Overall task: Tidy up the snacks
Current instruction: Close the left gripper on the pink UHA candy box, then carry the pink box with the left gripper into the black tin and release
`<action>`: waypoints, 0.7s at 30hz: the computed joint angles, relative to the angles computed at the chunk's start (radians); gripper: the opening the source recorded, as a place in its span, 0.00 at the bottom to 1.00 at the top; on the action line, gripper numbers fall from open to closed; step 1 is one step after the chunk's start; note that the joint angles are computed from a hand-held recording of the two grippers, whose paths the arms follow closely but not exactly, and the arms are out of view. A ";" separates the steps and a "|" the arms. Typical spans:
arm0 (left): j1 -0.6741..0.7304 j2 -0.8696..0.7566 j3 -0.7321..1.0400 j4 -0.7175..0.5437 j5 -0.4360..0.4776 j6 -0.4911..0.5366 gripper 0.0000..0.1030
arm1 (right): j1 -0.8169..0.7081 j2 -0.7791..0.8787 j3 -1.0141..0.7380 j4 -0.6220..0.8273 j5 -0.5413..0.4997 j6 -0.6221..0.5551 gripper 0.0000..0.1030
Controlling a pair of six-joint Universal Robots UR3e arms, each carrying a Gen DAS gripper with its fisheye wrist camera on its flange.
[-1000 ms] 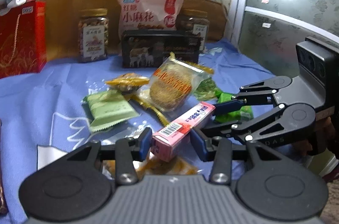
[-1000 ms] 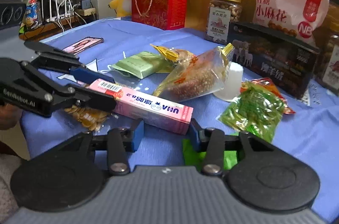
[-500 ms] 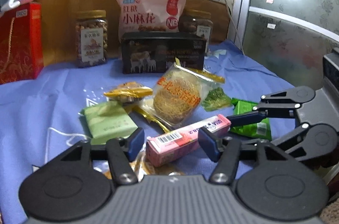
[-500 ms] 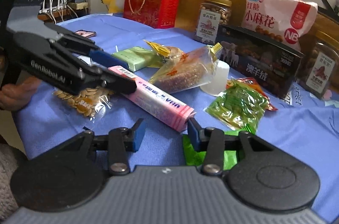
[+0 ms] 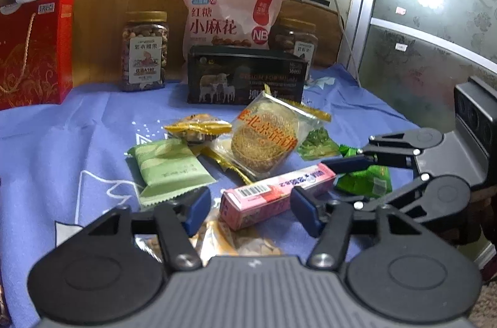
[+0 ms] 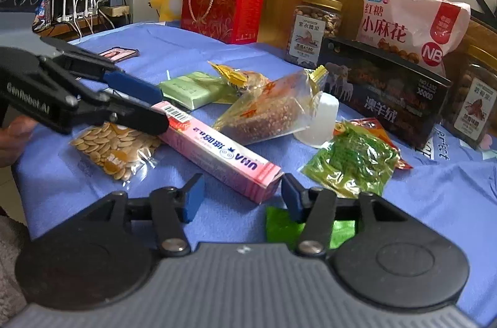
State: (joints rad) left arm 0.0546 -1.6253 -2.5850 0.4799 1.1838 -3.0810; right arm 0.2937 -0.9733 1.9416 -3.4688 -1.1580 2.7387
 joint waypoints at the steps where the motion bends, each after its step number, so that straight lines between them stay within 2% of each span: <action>1: -0.001 -0.006 0.006 -0.009 -0.001 0.001 0.47 | -0.002 0.004 -0.007 0.005 0.007 0.005 0.56; 2: -0.007 -0.011 0.011 -0.017 0.006 -0.001 0.43 | -0.005 0.007 -0.010 0.007 0.015 0.011 0.56; 7: -0.035 0.002 0.024 -0.025 0.050 -0.023 0.43 | -0.022 -0.008 0.011 0.000 0.041 0.025 0.45; 14: -0.056 0.107 0.148 -0.135 0.071 -0.026 0.43 | -0.059 -0.081 0.058 -0.127 0.084 0.049 0.40; 17: -0.102 0.022 0.307 -0.144 0.113 -0.012 0.43 | -0.086 -0.062 -0.005 -0.164 0.087 0.076 0.40; 21: -0.183 -0.202 0.618 -0.170 0.205 0.008 0.43 | -0.101 0.018 -0.174 -0.153 0.030 0.082 0.40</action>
